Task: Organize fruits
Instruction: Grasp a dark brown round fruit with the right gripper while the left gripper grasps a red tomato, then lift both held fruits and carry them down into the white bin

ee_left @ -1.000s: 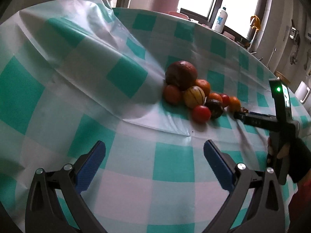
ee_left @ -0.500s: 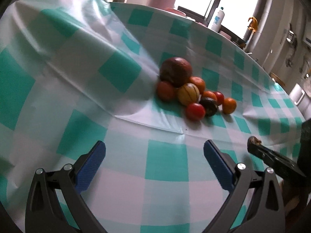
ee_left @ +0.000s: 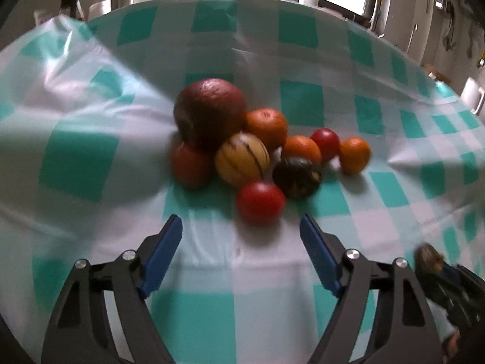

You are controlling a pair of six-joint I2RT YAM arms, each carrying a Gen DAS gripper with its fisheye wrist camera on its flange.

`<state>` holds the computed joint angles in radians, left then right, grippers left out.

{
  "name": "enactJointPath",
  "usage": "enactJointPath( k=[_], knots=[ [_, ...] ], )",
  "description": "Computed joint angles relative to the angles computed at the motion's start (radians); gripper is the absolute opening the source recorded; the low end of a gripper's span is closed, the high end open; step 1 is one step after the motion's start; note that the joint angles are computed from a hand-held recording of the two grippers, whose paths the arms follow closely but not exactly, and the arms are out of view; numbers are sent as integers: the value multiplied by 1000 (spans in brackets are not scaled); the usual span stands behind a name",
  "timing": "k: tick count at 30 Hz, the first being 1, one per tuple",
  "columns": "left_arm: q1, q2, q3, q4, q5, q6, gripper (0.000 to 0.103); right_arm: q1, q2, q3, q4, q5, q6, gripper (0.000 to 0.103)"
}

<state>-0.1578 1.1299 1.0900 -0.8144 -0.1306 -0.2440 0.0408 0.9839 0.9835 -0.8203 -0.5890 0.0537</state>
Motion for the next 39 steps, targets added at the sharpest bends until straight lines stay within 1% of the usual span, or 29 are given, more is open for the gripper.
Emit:
enactJointPath(
  k=[1, 2, 3, 4, 5, 6, 7, 8, 9, 13, 15, 19, 24, 26, 28, 31, 35, 37, 39],
  knots=[
    [2, 37, 21, 1, 6, 10, 77, 1, 1, 1, -1, 1, 0, 43],
    [5, 63, 36, 0, 11, 18, 72, -7, 3, -3, 1, -4, -5, 43],
    [9, 92, 51, 2, 18, 30, 70, -7, 4, -3, 1, -4, -5, 43],
    [15, 109, 61, 3, 32, 38, 67, -7, 4, -3, 1, -5, -5, 43],
    [23, 123, 67, 4, 50, 47, 61, -7, 4, -4, 3, -6, -5, 43],
    [22, 126, 68, 6, 49, 54, 58, -8, 3, -5, 4, -7, -4, 43],
    [23, 119, 61, 11, 61, 70, 48, -11, 1, -7, 6, -10, -3, 43],
    [32, 104, 49, 15, 94, 88, 37, -13, -2, -9, 8, -13, -2, 43],
    [33, 92, 42, 15, 100, 90, 37, -13, -4, -13, 11, -15, -2, 43],
    [45, -50, -22, 9, 97, 97, 36, -21, -12, -24, 21, -26, 0, 43],
    [51, -113, -41, -4, 103, 82, 36, -27, -12, -25, 24, -33, 1, 43],
    [119, -247, -109, -42, 180, 67, 36, -31, -12, -26, 27, -35, 3, 43],
    [164, -317, -116, -78, 222, 50, 37, -32, -15, -23, 20, -26, 6, 43],
    [201, -358, -116, -106, 245, 66, 37, -30, -27, -25, 19, -7, 20, 43],
    [225, -388, -113, -127, 259, 73, 37, -10, -46, -27, -7, 32, 45, 43],
    [270, -468, -123, -170, 264, 92, 37, 64, -116, -49, -34, 101, 90, 43],
    [422, -541, -133, -249, 370, 168, 37, 287, -211, -60, -72, 307, 155, 43],
    [524, -564, -125, -292, 456, 229, 37, 365, -233, -62, -85, 357, 183, 43],
    [562, -590, -114, -325, 478, 267, 37, 438, -252, -64, -97, 398, 218, 43]
  ],
)
